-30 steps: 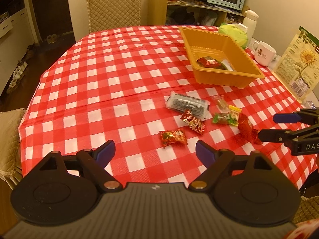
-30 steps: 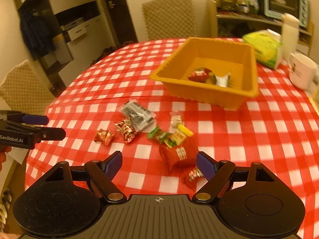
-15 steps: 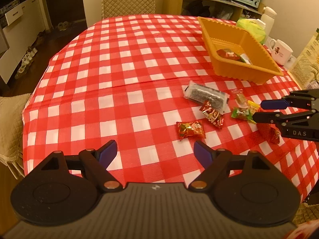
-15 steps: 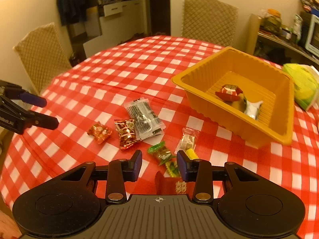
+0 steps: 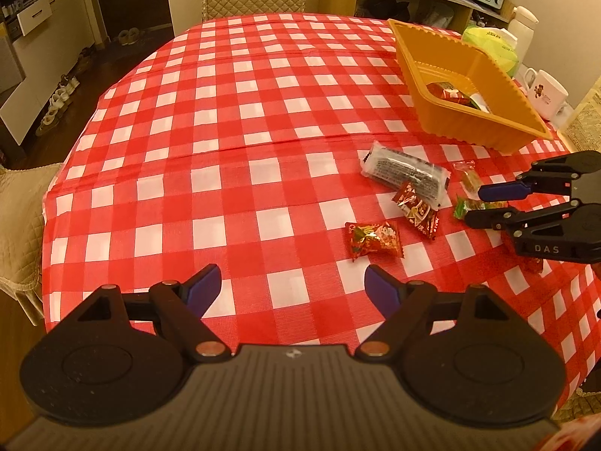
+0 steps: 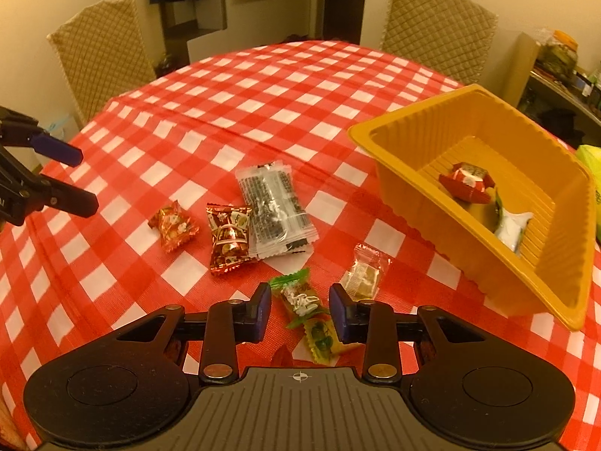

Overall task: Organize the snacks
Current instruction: 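Grasp the green candy packet with the right tool while the left tool grasps the red candy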

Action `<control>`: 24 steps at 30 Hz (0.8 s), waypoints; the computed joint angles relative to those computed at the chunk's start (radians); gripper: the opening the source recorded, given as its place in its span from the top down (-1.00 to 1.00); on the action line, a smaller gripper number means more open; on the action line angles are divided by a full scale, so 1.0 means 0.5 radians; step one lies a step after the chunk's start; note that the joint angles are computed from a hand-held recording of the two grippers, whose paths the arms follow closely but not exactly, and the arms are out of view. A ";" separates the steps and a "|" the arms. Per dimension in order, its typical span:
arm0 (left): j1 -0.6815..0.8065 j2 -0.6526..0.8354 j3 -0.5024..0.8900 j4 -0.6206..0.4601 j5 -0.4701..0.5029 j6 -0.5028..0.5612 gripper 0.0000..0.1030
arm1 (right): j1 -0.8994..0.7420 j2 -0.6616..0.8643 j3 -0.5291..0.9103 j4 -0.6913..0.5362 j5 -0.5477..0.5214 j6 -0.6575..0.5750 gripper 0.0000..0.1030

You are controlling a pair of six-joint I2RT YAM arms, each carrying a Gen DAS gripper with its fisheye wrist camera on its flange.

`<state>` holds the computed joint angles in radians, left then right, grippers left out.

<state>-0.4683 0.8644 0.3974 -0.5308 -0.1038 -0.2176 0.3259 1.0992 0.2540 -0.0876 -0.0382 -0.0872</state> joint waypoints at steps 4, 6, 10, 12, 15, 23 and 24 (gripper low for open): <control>-0.014 0.025 0.001 0.019 -0.008 -0.010 -0.60 | -0.008 0.113 0.014 0.080 -0.022 -0.022 0.35; -0.020 0.036 0.002 0.029 -0.009 -0.009 -0.60 | -0.002 0.150 0.019 0.107 -0.021 -0.032 0.35; -0.025 0.045 0.001 0.039 -0.004 -0.002 -0.60 | 0.028 0.209 0.023 0.149 0.017 -0.041 0.44; -0.029 0.054 0.000 0.047 -0.002 0.004 -0.59 | 0.033 0.223 0.021 0.168 0.021 -0.029 0.57; -0.043 0.075 0.000 0.067 0.002 0.011 -0.59 | 0.052 0.221 0.019 0.167 0.035 -0.015 0.60; -0.132 0.142 -0.024 0.170 -0.036 0.073 -0.58 | 0.101 0.023 -0.009 0.069 0.054 0.175 0.61; -0.147 0.156 -0.028 0.189 -0.044 0.083 -0.58 | 0.096 -0.029 -0.009 0.037 0.048 0.210 0.61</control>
